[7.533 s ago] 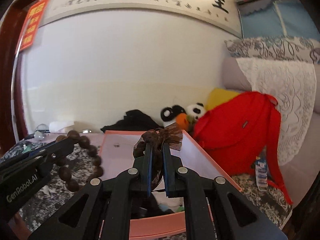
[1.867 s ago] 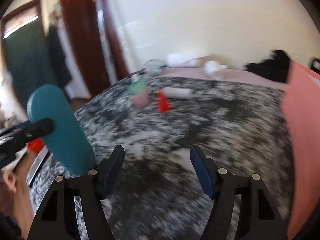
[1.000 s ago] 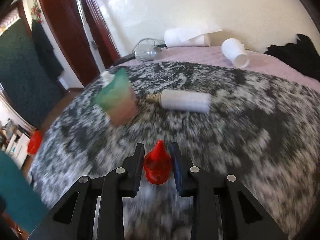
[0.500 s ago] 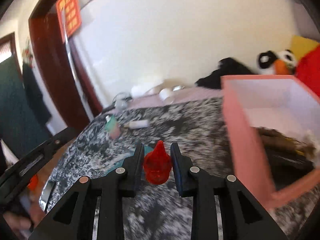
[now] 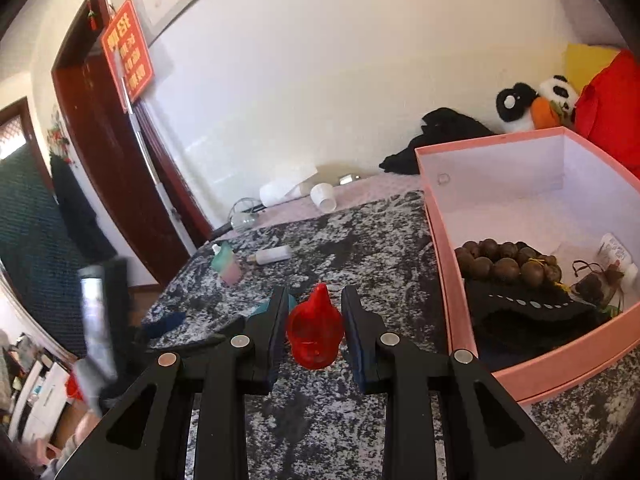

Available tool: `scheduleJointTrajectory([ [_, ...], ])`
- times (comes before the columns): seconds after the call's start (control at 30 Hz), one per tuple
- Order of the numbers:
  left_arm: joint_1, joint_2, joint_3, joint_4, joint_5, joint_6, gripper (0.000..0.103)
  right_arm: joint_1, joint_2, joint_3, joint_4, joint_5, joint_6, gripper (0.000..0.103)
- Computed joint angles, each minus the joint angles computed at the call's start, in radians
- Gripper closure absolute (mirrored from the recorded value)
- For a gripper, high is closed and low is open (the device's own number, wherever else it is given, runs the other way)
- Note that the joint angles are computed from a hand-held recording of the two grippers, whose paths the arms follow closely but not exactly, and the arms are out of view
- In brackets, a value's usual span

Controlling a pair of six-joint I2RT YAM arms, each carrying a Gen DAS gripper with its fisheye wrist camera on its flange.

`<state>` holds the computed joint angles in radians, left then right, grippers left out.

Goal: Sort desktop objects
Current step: 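Release the teal case into the pink box with the left gripper while the right gripper releases the red cap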

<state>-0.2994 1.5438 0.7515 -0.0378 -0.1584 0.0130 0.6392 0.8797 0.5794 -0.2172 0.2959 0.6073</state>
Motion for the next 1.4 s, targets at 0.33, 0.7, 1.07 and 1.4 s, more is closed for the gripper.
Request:
scheduleJointTrajectory([
  [0.33,0.072,0.260,0.097,0.088,0.098,0.063,0.028,-0.102,0.016,-0.033,0.066,-0.125,-0.002,0.074],
  [0.7,-0.056,-0.038,0.036,0.004,0.059,-0.082,0.035,-0.053,0.006,-0.039,0.083,-0.031,-0.012,0.074],
  [1.07,-0.325,-0.274,0.053,0.039,0.053,-0.241,0.034,-0.111,-0.313,-0.138,0.071,0.158,-0.108,0.073],
  [1.4,-0.515,-0.007,0.244,0.143,0.122,-0.359,0.034,-1.046,-0.276,-0.219,0.059,-0.608,-0.084,0.073],
])
